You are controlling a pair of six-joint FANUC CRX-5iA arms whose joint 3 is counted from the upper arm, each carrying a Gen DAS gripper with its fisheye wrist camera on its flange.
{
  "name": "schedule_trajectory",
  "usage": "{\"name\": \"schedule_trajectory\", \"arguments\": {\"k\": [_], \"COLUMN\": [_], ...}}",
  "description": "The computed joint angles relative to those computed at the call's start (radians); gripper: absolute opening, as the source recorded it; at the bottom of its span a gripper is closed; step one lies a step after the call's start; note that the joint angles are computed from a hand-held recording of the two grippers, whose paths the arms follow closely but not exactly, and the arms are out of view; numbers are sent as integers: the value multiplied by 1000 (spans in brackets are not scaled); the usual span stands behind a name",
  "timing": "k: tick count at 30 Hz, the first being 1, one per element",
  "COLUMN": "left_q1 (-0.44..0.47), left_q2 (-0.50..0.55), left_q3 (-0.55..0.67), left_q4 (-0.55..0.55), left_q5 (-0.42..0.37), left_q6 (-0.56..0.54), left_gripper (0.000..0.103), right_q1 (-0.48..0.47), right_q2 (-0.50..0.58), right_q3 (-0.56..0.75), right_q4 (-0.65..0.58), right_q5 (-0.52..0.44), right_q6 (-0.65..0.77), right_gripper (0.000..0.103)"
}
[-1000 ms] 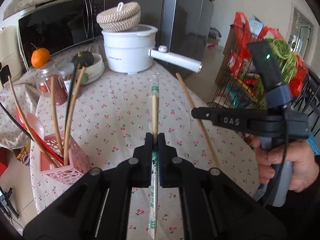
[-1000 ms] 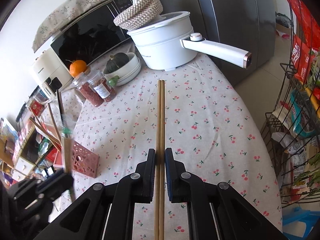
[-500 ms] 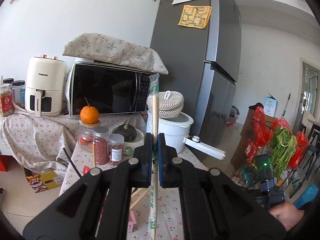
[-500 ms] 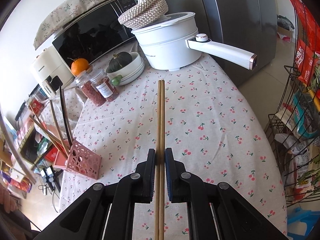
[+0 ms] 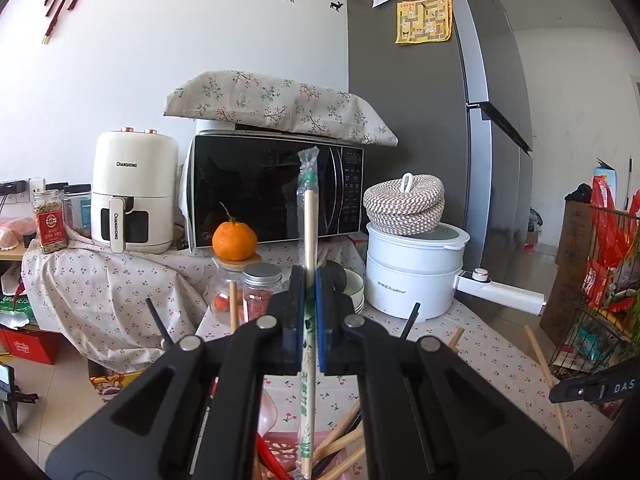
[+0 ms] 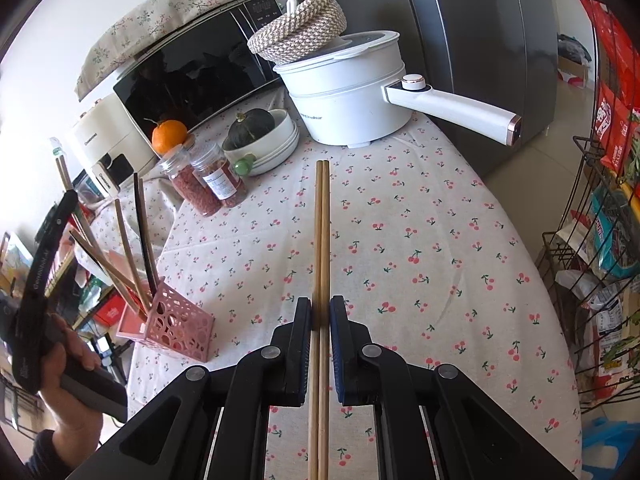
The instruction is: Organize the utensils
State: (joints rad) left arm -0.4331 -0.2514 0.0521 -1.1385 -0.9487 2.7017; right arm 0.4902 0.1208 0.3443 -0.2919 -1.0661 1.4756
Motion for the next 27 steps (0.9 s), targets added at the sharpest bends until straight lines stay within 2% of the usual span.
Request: {"name": "schedule_trajectory", "arguments": {"k": [3, 7, 11, 15, 20, 24, 27], "left_q1": [3, 35, 72, 132, 285, 428, 541], "left_q2": [9, 3, -25, -68, -136, -188, -226], "left_q3": [-5, -13, -7, -17, -63, -108, -140], "left_q4": [-7, 69, 199, 387, 660, 844, 943], "left_q5": [-4, -8, -12, -20, -46, -68, -85], "left_q6": [-9, -40, -125, -286, -442, -549, -600], "left_gripper": [6, 6, 6, 19, 21, 38, 42], "right_q1": [5, 15, 24, 37, 69, 105, 121], "right_q2": [-7, -25, -54, -97, -134, -143, -139], "right_q3": [-3, -10, -24, -52, -79, -94, -97], "right_q4": [-6, -21, -47, -91, -136, -120, -101], "right_q5": [11, 37, 85, 159, 234, 260, 261], "right_q6": [-1, 9, 15, 32, 60, 53, 38], "right_gripper": [9, 9, 9, 9, 9, 9, 9]}}
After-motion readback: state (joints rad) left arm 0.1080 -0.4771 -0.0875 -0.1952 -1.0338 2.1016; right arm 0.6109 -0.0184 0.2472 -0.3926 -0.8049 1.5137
